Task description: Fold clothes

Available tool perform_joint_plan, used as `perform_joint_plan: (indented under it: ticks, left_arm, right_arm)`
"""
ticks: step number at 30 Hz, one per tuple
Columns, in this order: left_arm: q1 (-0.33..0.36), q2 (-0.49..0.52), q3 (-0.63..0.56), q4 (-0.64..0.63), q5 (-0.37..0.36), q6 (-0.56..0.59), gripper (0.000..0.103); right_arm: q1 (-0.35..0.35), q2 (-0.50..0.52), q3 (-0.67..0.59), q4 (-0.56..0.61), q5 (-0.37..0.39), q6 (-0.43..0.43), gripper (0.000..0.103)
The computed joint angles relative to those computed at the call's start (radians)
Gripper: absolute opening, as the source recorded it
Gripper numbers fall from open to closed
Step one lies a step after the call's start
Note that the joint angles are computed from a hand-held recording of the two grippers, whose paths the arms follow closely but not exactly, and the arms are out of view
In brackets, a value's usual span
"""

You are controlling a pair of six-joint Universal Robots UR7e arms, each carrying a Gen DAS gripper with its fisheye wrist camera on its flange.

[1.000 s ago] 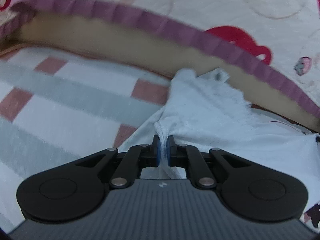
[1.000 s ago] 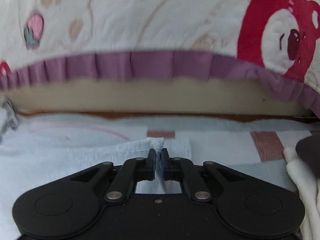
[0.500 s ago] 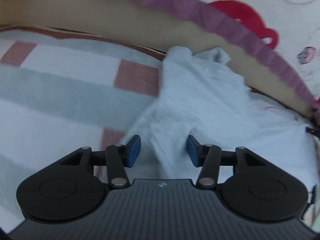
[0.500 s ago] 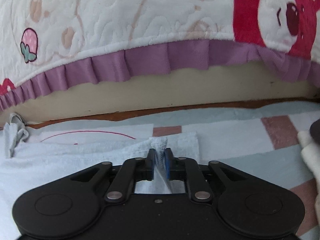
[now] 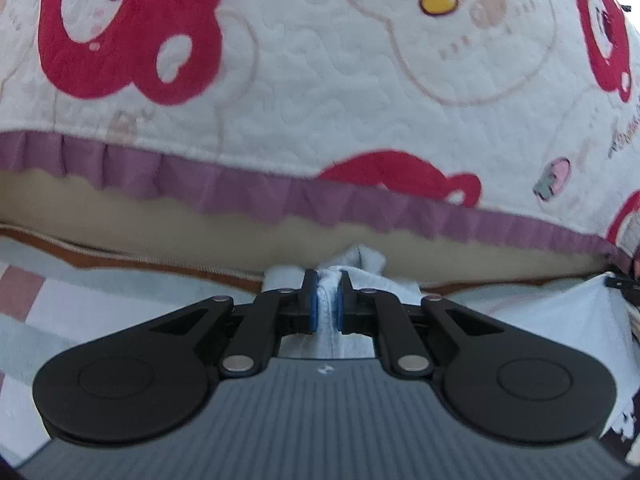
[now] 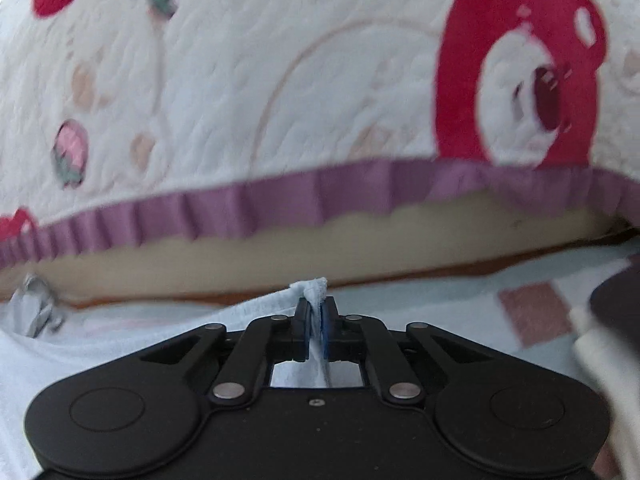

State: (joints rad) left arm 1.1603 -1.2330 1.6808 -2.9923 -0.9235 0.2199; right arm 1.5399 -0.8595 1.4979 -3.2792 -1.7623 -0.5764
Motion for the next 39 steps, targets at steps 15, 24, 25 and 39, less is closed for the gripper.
perform_joint_plan:
  ticks: [15, 24, 25, 39]
  left_arm:
    - [-0.103, -0.175, 0.313, 0.166, 0.377, -0.62, 0.05]
    - [-0.126, -0.449, 0.521, 0.352, 0.22, -1.09, 0.048]
    - [-0.127, -0.442, 0.531, 0.331, 0.215, -1.09, 0.048]
    - [-0.05, -0.202, 0.524, -0.341, 0.232, -0.778, 0.006]
  right_arm:
    - [0.048, -0.138, 0.329, -0.167, -0.171, 0.03, 0.047]
    - [-0.029, -0.364, 0.6, -0.044, -0.091, 0.25, 0.05]
    - [-0.04, -0.376, 0.624, -0.035, -0.077, 0.289, 0.05]
    - [-0.086, -0.264, 0.611, -0.278, 0.039, 0.568, 0.067]
